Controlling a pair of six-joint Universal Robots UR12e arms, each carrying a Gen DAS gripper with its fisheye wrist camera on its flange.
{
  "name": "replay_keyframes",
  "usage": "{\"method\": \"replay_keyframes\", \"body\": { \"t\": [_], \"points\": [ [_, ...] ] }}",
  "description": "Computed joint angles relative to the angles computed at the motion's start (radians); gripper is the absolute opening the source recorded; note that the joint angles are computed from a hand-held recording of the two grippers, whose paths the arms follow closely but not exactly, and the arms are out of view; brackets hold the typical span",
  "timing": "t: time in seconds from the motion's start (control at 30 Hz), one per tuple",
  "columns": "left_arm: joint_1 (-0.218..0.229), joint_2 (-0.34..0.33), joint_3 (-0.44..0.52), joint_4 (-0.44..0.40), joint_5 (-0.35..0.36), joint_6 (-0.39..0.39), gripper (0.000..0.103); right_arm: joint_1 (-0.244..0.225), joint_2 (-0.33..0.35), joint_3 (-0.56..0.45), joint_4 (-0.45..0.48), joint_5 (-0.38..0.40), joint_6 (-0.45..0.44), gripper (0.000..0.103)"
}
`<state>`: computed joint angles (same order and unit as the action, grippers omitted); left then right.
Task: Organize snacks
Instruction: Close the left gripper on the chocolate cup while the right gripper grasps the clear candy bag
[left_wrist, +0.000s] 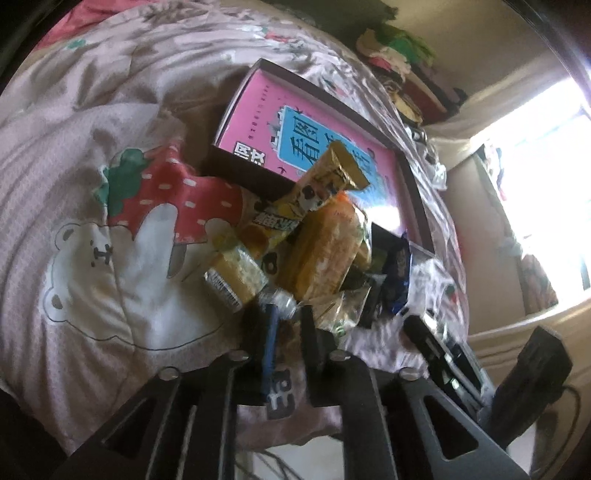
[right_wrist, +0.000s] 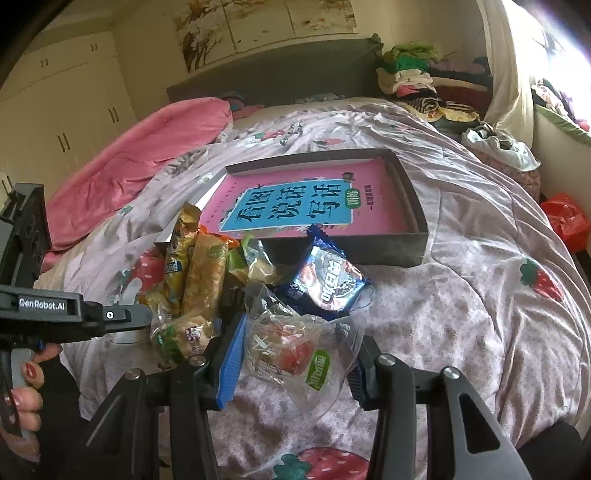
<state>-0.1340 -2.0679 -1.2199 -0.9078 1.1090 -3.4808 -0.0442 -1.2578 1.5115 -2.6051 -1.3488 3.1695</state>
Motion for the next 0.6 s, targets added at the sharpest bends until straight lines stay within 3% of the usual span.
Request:
{"method": "replay_keyframes", "body": {
  "t": [0.07, 0.13, 0.37, 0.6],
  "points": [
    [0.002, 0.004, -0.007, -0.005, -0.002, 0.008, 0.034, -0.001, -0.001, 0.003, -0.004, 0.004, 0.001, 0.048],
    [-0.003, 0.007, -0.010, -0.008, 0.031, 0.026, 0.037, -0.002, -0.001, 0.004, -0.005, 0.008, 0.005, 0.048],
    [-0.026, 0.001, -0.001, 0.008, 0.143, 0.113, 0.035, -0.003, -0.003, 0.006, -0.004, 0.012, 0.011, 0.048],
    [-0.031, -0.017, 0.014, -0.049, 0.142, 0.162, 0.033, -0.004, -0.002, 0.004, -0.001, 0.011, 0.014, 0.048]
  ]
}}
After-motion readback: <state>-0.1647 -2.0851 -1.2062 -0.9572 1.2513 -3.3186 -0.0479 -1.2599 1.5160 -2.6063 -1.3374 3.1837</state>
